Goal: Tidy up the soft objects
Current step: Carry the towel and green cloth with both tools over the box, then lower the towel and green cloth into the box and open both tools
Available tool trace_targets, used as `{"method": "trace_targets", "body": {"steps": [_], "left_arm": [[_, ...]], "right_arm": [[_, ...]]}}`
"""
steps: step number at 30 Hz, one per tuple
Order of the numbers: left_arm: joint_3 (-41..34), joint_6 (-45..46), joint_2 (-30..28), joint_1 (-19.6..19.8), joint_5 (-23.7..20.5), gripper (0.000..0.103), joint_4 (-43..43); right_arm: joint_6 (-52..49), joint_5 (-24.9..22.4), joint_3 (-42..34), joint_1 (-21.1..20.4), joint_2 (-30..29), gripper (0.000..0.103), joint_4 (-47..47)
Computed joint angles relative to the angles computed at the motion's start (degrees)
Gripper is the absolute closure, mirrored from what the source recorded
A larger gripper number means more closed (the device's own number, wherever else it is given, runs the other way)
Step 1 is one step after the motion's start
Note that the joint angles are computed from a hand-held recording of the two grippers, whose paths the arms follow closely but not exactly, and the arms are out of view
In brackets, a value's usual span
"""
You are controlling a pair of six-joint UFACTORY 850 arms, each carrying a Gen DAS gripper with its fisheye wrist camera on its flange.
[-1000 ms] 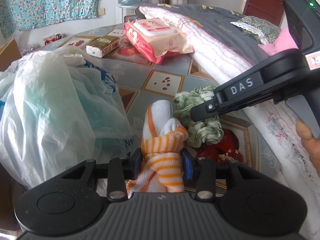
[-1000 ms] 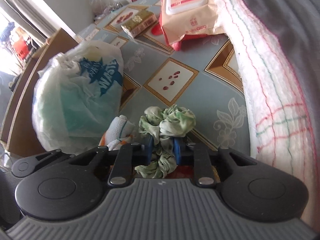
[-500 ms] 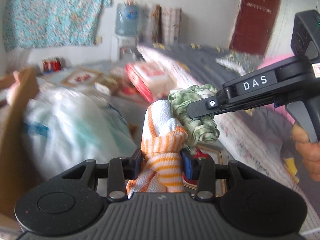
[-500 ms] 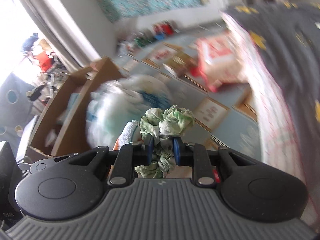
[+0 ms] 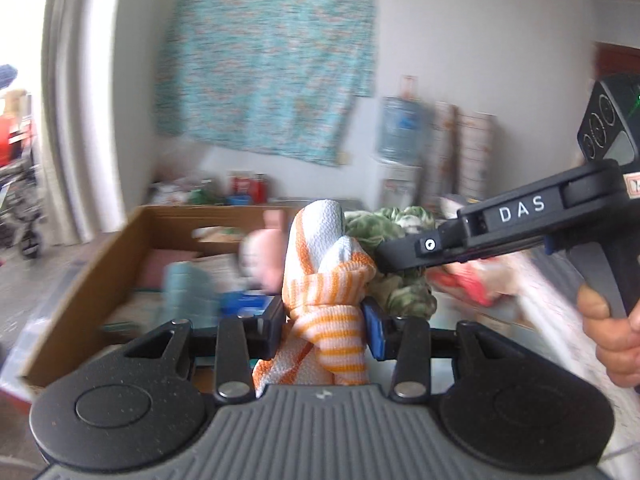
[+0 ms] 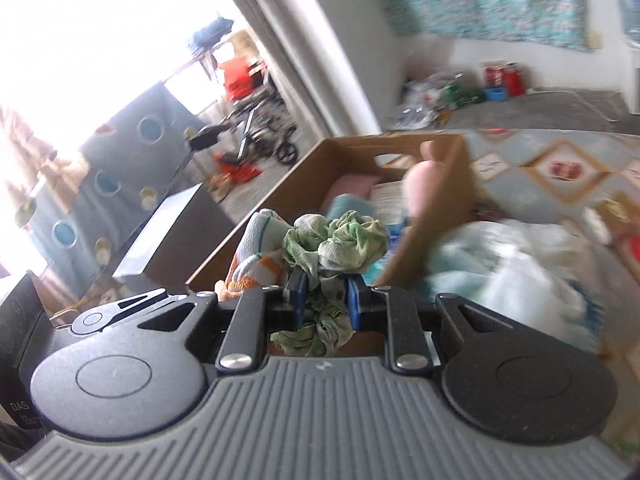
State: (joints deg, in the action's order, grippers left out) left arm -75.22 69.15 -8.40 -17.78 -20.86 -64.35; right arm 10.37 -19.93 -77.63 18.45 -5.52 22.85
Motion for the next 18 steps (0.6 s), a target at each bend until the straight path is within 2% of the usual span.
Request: {"method": "trace_targets", "body": {"steps": [2, 6, 10, 14, 18], "left_arm": [[-2.0, -8.0, -1.8, 0.9, 0.9, 0.061, 6.8], [-6.6, -25.3, -6.5, 2.4, 0.3, 0.061, 21.4], [-11.9, -39.7, -11.9, 3.7, -4.0, 0.061, 32.8], [-13.7, -39.9, -13.9, 5.8, -8.5, 0.061, 32.3], [-14.6, -38.3, -14.3, 6.2, -10.1, 0.059, 32.8]], "right_arm": [[-5.3, -3.3, -6.0, 0.0, -5.6, 0.084, 5.2], [-7.4, -12.4, -18.9, -0.2, -16.9, 0.083, 8.4], [-4.9, -21.3, -29.7, -0.2, -26.3, 0.083, 8.9], [-2.8, -28.8, -37.1, -0.1, -32.6, 0.082, 7.6], [-2.1, -35.1, -42.3, -0.1, -36.7, 0.079, 7.1]]}}
